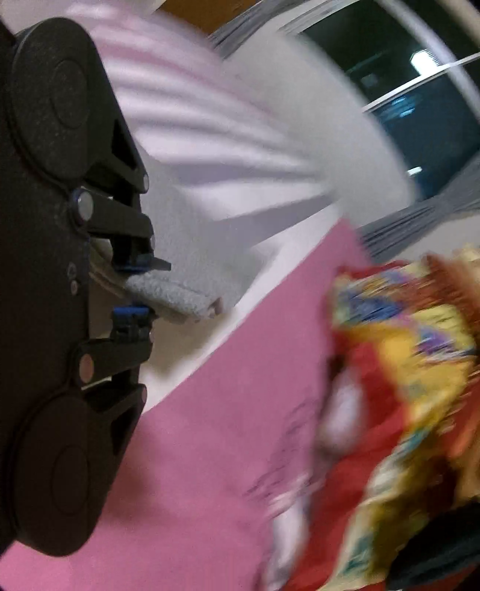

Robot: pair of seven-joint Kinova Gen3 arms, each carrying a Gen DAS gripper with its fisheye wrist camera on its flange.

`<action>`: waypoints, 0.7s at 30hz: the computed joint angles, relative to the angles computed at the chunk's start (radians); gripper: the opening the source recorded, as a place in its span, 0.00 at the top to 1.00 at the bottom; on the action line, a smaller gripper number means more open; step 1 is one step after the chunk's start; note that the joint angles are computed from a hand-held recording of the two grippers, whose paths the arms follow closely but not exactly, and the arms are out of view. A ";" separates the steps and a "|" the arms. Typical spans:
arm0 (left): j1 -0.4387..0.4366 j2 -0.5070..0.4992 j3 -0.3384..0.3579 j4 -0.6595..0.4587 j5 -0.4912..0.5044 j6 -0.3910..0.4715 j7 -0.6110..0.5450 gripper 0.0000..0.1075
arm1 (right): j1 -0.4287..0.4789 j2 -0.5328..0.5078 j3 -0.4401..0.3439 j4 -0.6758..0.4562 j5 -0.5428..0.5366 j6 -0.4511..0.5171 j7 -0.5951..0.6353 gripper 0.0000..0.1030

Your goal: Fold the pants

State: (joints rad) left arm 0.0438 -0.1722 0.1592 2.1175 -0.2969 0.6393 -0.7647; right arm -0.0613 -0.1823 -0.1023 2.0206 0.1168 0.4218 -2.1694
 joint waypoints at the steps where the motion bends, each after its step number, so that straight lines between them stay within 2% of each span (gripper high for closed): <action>1: 0.001 -0.001 -0.004 0.001 0.003 -0.002 -0.008 0.49 | 0.020 0.012 -0.033 0.003 0.039 0.032 -0.021 0.82; 3: 0.001 0.000 -0.010 -0.001 0.014 -0.001 -0.018 0.49 | 0.053 0.043 -0.074 -0.006 0.068 0.078 -0.044 0.78; 5: 0.001 -0.004 -0.018 -0.002 0.027 0.000 -0.032 0.49 | 0.124 0.043 -0.150 -0.015 0.107 0.084 -0.108 0.71; 7: -0.003 -0.008 -0.014 -0.009 0.029 0.010 -0.033 0.49 | 0.212 0.008 -0.242 -0.032 0.188 0.108 -0.174 0.55; 9: -0.007 -0.014 0.004 -0.017 0.012 0.018 -0.011 0.49 | 0.249 -0.043 -0.282 -0.020 0.232 0.081 -0.187 0.52; 11: 0.000 -0.018 0.009 -0.024 0.017 -0.001 -0.012 0.49 | 0.212 -0.050 -0.261 -0.015 0.212 0.028 -0.136 0.53; 17: 0.041 0.068 0.051 -0.094 -0.013 -0.037 0.019 0.49 | -0.060 0.066 -0.175 -0.093 0.050 0.013 0.108 0.58; 19: 0.070 0.113 0.063 -0.125 -0.063 -0.036 0.062 0.49 | -0.096 0.127 -0.199 -0.127 0.002 0.015 0.177 0.60; 21: 0.111 0.158 0.077 -0.148 -0.145 -0.006 0.116 0.49 | -0.091 0.173 -0.261 -0.151 0.018 0.026 0.190 0.60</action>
